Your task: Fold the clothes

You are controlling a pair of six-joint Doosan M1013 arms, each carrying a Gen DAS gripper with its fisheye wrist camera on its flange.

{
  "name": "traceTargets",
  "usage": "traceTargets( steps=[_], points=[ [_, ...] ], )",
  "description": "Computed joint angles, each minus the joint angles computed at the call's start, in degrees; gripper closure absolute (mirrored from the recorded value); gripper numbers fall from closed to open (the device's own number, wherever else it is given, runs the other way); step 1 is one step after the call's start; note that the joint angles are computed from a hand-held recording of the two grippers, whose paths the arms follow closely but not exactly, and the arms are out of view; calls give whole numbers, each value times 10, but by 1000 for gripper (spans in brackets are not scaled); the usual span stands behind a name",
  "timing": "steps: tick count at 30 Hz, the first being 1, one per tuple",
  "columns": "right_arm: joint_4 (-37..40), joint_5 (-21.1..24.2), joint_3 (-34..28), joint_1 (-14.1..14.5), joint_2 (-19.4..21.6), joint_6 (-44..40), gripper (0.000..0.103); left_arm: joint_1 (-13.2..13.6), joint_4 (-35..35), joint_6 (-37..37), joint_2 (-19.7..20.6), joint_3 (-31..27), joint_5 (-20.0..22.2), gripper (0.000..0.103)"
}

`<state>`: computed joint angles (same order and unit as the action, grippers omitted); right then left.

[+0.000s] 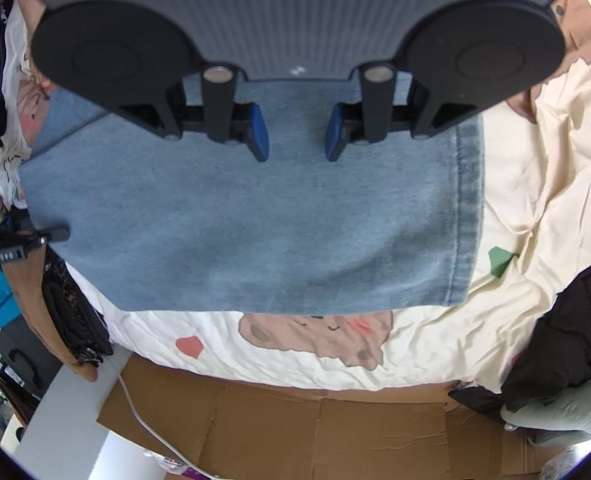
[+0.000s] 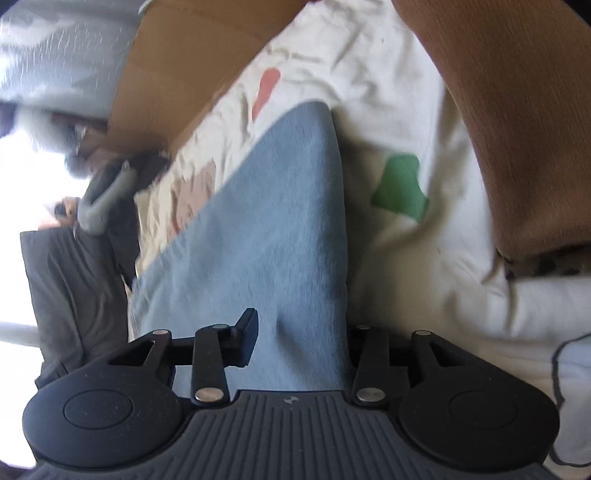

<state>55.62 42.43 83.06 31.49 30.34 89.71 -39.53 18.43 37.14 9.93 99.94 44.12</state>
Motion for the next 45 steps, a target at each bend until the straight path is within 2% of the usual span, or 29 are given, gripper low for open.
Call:
traceTargets(
  steps=[5,12,17,21,22,24,27,29,32,36,39,41,42,45],
  points=[
    [33,5,44,-5,-17,-18,54,-1,-6,18,4,-6,0,67],
    [226,-60,148,-5,-60,-116,54,-2,-31,65,19,-26,-4,67],
    [388,-65,203,-5,-76,-196,55,-9,-52,90,28,-36,-9,67],
    [416,-105,214,6,-81,-196,56,-13,-68,107,36,-41,-9,67],
    [410,-118,212,10,-81,-185,59,-13,-71,109,38,-42,-9,67],
    [382,-139,206,17,-81,-152,73,-14,-79,116,41,-45,-10,67],
    [319,-187,195,31,-86,-91,80,-16,-92,135,46,-51,-12,67],
    [267,-200,184,36,-89,-38,82,-17,-99,147,50,-56,-13,67],
    [137,-212,163,46,-97,84,83,-18,-120,165,54,-59,-20,67],
    [0,-198,134,51,-99,210,84,-19,-149,201,62,-67,-18,67],
    [-56,-184,123,53,-100,259,84,-21,-165,220,65,-71,-11,71],
    [-69,-182,120,54,-101,270,84,-17,-195,240,68,-73,3,84],
    [-73,-182,118,54,-101,274,84,-16,-206,250,70,-73,8,87],
    [-93,-176,114,56,-100,288,84,-23,-186,251,73,-72,15,90]
  ],
)
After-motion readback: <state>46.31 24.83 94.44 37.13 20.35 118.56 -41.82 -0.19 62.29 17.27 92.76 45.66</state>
